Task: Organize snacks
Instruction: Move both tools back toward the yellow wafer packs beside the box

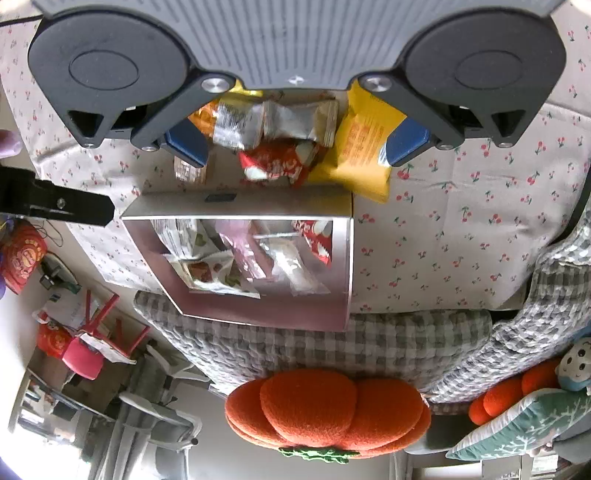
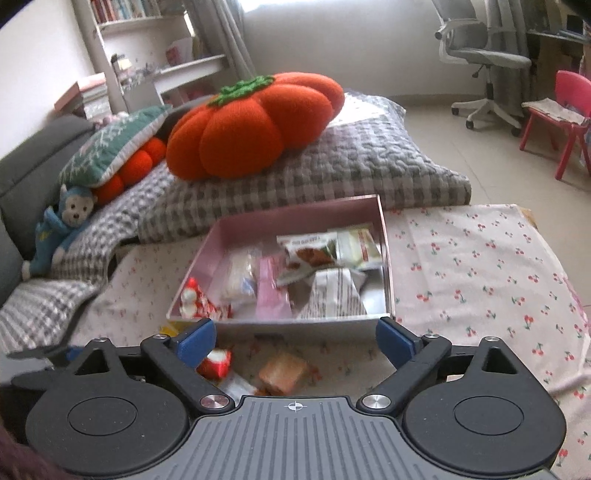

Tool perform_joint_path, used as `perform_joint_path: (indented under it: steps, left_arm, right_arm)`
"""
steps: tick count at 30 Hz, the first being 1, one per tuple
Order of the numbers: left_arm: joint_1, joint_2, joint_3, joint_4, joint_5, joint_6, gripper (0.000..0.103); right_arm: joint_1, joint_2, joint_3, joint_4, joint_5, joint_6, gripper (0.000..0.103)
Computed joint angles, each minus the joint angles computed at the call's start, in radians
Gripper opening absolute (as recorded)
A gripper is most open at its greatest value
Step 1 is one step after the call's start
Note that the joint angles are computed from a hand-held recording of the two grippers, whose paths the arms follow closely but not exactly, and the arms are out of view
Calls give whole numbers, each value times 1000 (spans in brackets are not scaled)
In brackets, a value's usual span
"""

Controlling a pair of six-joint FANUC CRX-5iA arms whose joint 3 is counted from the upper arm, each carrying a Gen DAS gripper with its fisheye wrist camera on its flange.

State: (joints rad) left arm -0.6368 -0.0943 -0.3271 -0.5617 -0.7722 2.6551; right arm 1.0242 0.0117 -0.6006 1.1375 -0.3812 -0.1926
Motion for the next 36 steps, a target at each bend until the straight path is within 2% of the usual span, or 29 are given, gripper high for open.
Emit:
perform_joint_path:
  steps: [2,6,15,17,21,25,28,32,36]
  left_arm:
    - [-12,-9,-19,-23,12,17,103]
    - [-39,-5,-21,-60,-37,22,103]
    - [-19,-54,-106,-53,6,40,103]
    - [-29,-55,-118,-75,10,57,103]
    - [-48,-63,-151,-126,42,80,103]
    - [-63,-78,-178,-166,60,107,103]
    - [-56,-90,-193,-173,77,114,103]
    - [-42,-93,-203,-177,102,123,103]
    - [-52,-88,-205,-206,106,153,103]
  right_arm:
    - [8,-6,-15,-1,-1,-3,96]
    - [11,-20,-51,24,10,-67,96]
    - [2,-44,-137,183,18,-112,98]
    - [-8,-48,-156,249,31,-140,98]
    - [-32,-39,-195,487,0,-265,98]
    - [-57,-32,-208,593,27,-261,98]
    - [-94,-33,-215,680,86,-287,98]
    - [-119,-21,-213,714,155,-308,99]
    - [-89,-2,-206,626,167,-221,99]
